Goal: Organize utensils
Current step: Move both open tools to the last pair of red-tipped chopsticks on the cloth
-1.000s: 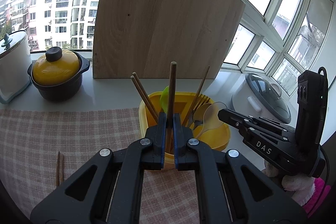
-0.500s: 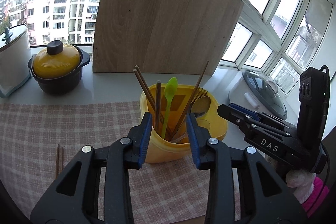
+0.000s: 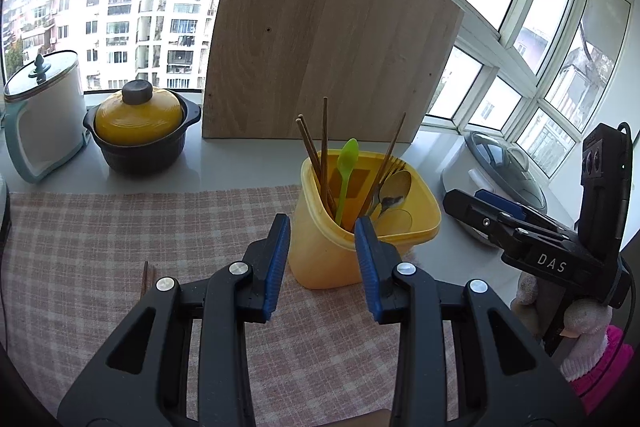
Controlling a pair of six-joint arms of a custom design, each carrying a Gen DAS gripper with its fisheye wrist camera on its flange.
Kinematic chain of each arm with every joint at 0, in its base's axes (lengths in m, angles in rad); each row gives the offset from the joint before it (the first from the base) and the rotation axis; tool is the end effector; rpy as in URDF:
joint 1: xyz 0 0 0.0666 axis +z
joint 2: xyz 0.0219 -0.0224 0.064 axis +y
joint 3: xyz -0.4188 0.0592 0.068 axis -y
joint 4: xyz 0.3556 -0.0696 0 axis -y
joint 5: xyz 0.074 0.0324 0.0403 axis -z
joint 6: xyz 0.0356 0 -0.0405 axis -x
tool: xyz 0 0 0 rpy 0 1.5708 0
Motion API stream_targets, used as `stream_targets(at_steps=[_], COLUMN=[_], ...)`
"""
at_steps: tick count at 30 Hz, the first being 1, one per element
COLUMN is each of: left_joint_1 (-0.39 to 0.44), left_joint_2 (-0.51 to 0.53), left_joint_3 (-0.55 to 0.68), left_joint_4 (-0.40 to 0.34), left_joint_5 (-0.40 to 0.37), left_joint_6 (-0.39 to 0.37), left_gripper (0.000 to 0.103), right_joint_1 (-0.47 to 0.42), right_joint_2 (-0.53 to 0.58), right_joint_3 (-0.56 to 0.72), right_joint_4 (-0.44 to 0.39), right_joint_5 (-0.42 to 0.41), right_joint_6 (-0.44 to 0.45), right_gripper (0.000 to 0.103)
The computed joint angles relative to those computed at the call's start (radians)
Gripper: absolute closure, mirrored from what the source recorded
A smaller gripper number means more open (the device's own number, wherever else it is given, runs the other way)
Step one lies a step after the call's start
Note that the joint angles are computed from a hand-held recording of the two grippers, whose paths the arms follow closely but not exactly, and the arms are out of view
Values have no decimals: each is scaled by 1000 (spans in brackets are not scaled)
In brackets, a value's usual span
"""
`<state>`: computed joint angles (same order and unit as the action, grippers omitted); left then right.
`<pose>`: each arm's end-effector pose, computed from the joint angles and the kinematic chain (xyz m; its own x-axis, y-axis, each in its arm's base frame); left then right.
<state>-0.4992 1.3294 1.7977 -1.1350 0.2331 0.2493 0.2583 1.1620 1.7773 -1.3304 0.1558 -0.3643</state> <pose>0.3386 -0.1945 0.6467 -0.6804 0.0976 -0.7263 0.4719 0.8166 -0.3323 0.2824 0.0685 0.6754 -0.6419 0.1945 -0.7417 0.0959 0.9801 0.1739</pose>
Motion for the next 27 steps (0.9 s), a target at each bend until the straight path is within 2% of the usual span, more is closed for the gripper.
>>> stream_targets(at_steps=[2, 5, 8, 10, 12, 27], left_joint_1=[10, 28, 51, 72, 94, 301], left_joint_2=[-15, -39, -58, -68, -82, -122], left_joint_3=[-14, -43, -67, -80, -97, -186], left_joint_4=[-5, -7, -22, -36, -39, -100], left_joint_5=[-5, -23, -32, -22, -23, 6], left_joint_6=[-17, -43, -70, -85, -100, -223], left_gripper=[70, 63, 61, 54, 41, 40], right_joint_1=[14, 36, 55, 69, 83, 203], right_joint_2=[-10, -23, -29, -29, -29, 11], right_joint_3=[-7, -19, -24, -26, -28, -37], right_joint_4=[6, 18, 15, 9, 4, -6], right_joint_5=[13, 29, 31, 34, 36, 39], right_joint_6=[-14, -30, -42, -48, -53, -111], right_gripper=[13, 6, 3, 2, 1, 0])
